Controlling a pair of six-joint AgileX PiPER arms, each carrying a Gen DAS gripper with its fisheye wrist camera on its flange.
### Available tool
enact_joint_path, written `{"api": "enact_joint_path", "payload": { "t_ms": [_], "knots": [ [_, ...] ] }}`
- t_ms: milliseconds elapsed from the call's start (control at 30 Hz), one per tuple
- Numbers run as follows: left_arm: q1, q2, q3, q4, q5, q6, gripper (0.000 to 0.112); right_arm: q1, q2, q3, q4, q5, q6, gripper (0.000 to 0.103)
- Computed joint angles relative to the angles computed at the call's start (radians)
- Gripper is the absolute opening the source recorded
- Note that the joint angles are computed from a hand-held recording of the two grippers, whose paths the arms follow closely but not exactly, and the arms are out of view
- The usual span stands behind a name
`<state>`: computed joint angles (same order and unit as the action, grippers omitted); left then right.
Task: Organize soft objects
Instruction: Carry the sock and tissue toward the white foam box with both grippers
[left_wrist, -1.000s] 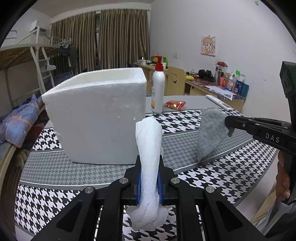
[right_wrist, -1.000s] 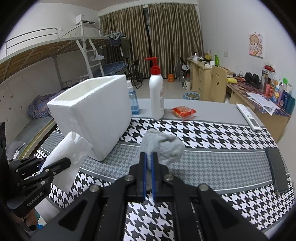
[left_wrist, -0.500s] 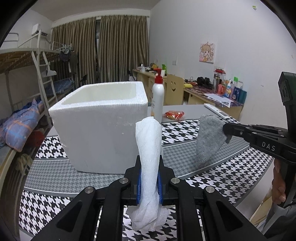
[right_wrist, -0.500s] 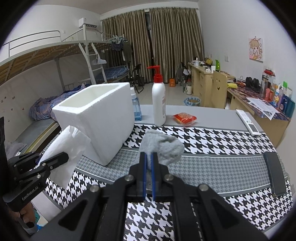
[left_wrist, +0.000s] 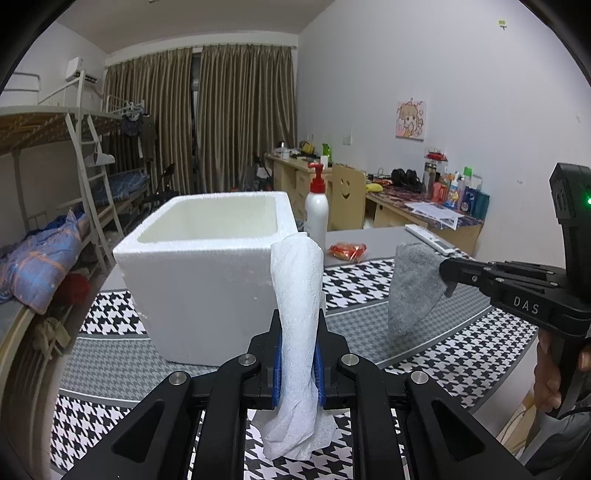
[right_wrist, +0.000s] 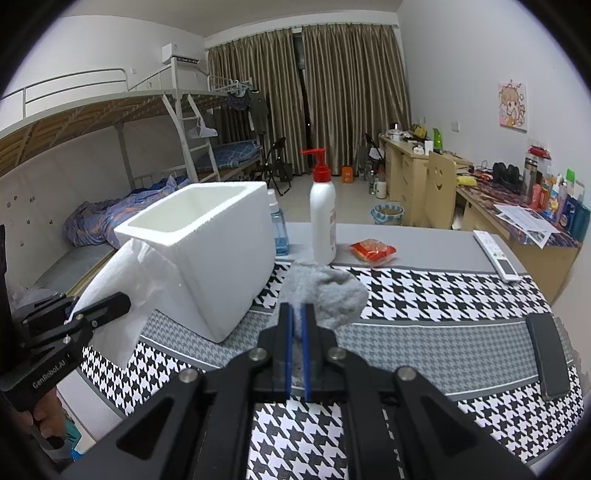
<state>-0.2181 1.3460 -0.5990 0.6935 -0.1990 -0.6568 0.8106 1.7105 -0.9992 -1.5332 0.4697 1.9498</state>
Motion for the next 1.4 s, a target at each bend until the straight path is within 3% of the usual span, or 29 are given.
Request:
{"api": "enact_joint_path", "payload": {
  "t_ms": [1400],
  "knots": [
    [0.112,-0.035,-0.069,0.045,-0.07,-0.02,0.014,-0.021,0.01,-0.112,-0.056,0.005,-0.017,0.007]
  ]
}}
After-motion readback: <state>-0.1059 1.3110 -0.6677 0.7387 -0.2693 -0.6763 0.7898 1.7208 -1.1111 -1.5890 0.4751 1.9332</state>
